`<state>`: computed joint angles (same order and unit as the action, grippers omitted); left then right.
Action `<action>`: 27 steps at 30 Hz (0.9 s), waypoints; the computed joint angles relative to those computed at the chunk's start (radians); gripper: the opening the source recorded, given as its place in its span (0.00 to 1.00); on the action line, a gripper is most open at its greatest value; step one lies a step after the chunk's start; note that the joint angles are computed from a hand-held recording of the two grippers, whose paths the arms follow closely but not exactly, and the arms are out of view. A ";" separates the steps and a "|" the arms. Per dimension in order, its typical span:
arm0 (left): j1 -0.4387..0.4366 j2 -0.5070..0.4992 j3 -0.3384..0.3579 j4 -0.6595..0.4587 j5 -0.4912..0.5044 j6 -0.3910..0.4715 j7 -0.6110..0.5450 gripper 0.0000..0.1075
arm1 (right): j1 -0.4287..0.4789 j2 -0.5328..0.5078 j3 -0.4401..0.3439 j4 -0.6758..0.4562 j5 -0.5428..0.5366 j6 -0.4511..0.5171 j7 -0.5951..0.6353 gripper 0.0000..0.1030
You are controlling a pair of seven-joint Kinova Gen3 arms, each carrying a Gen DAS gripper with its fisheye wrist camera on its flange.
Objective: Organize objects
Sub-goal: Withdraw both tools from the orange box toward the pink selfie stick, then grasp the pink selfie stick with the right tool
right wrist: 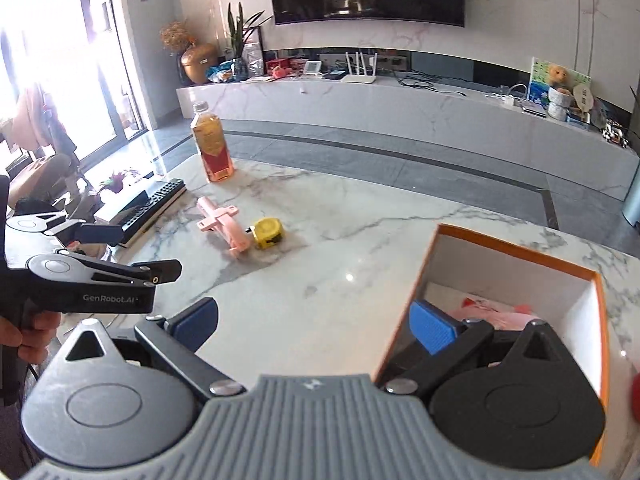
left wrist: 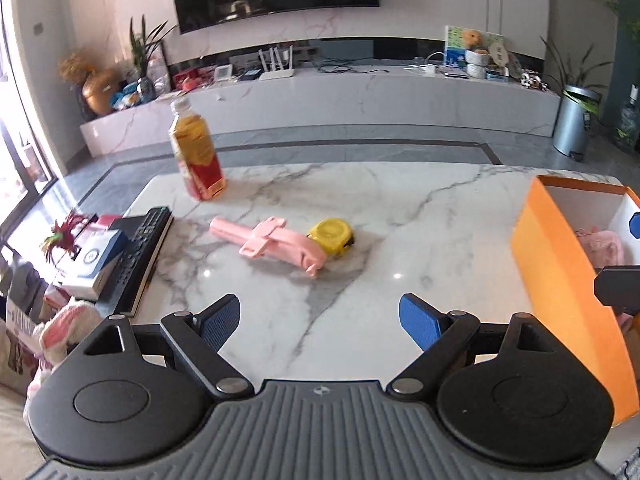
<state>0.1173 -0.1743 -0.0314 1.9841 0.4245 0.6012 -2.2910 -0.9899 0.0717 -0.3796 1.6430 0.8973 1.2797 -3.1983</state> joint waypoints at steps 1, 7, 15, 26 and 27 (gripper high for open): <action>-0.001 0.015 -0.029 0.001 0.009 -0.004 -0.019 0.95 | 0.006 0.023 0.006 -0.015 0.009 -0.018 0.008 0.99; -0.098 0.115 -0.031 -0.034 0.036 -0.007 -0.020 0.95 | -0.051 0.148 0.191 -0.093 0.010 -0.173 0.122 0.99; -0.220 0.247 0.026 -0.130 -0.003 0.125 0.056 0.85 | 0.120 0.405 0.137 -0.340 -0.010 -0.281 0.410 0.99; -0.259 0.296 0.032 -0.162 -0.015 0.111 0.075 0.85 | 0.255 0.662 0.175 -0.685 -0.285 -0.352 0.809 0.99; -0.263 0.299 0.035 -0.165 -0.013 0.115 0.071 0.85 | 0.260 0.669 0.184 -0.692 -0.308 -0.374 0.837 0.99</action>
